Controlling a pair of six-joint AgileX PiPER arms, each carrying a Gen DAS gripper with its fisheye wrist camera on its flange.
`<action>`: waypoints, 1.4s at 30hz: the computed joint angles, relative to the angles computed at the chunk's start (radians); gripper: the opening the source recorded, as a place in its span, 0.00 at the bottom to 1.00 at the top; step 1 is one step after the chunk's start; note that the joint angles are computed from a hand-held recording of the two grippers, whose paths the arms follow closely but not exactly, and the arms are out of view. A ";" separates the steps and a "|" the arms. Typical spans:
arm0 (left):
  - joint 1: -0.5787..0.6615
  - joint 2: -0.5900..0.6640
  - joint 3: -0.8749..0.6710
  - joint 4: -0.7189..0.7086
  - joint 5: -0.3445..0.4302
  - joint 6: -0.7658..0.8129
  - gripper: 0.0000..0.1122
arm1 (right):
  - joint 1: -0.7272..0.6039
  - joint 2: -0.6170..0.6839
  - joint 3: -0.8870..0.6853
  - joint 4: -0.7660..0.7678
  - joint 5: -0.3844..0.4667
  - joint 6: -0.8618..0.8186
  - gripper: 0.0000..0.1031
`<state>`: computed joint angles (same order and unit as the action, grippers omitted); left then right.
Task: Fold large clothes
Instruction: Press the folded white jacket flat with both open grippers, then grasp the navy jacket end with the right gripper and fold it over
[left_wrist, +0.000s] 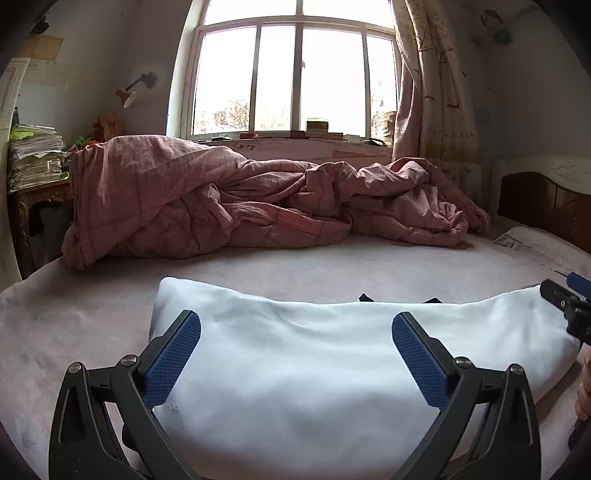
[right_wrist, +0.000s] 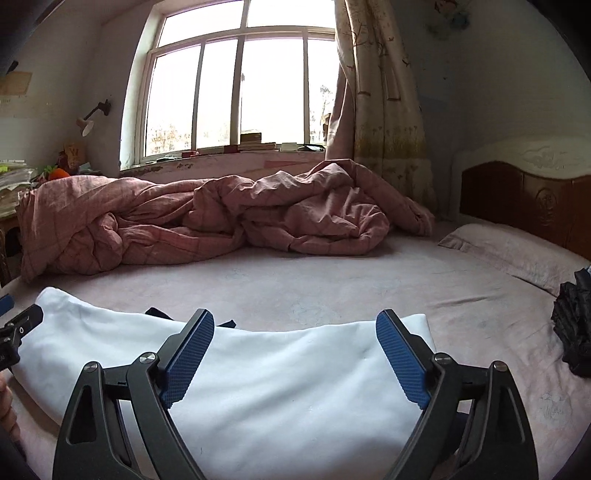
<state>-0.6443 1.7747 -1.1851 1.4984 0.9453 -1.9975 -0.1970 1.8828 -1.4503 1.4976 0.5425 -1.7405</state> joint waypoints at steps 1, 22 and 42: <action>0.000 0.009 -0.014 -0.014 0.002 0.022 0.92 | 0.004 0.005 -0.017 -0.087 0.019 0.062 0.88; -0.086 -0.066 0.066 -0.064 -0.069 -0.023 0.92 | -0.071 0.073 -0.109 -0.502 0.372 0.609 0.17; -0.034 -0.044 0.019 -0.206 -0.188 0.137 0.92 | -0.204 0.062 -0.048 -0.350 0.143 0.975 0.85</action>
<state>-0.6781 1.7303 -1.1660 1.2926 0.7572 -1.8600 -0.4010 1.9447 -1.4978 1.1480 0.6853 -0.7658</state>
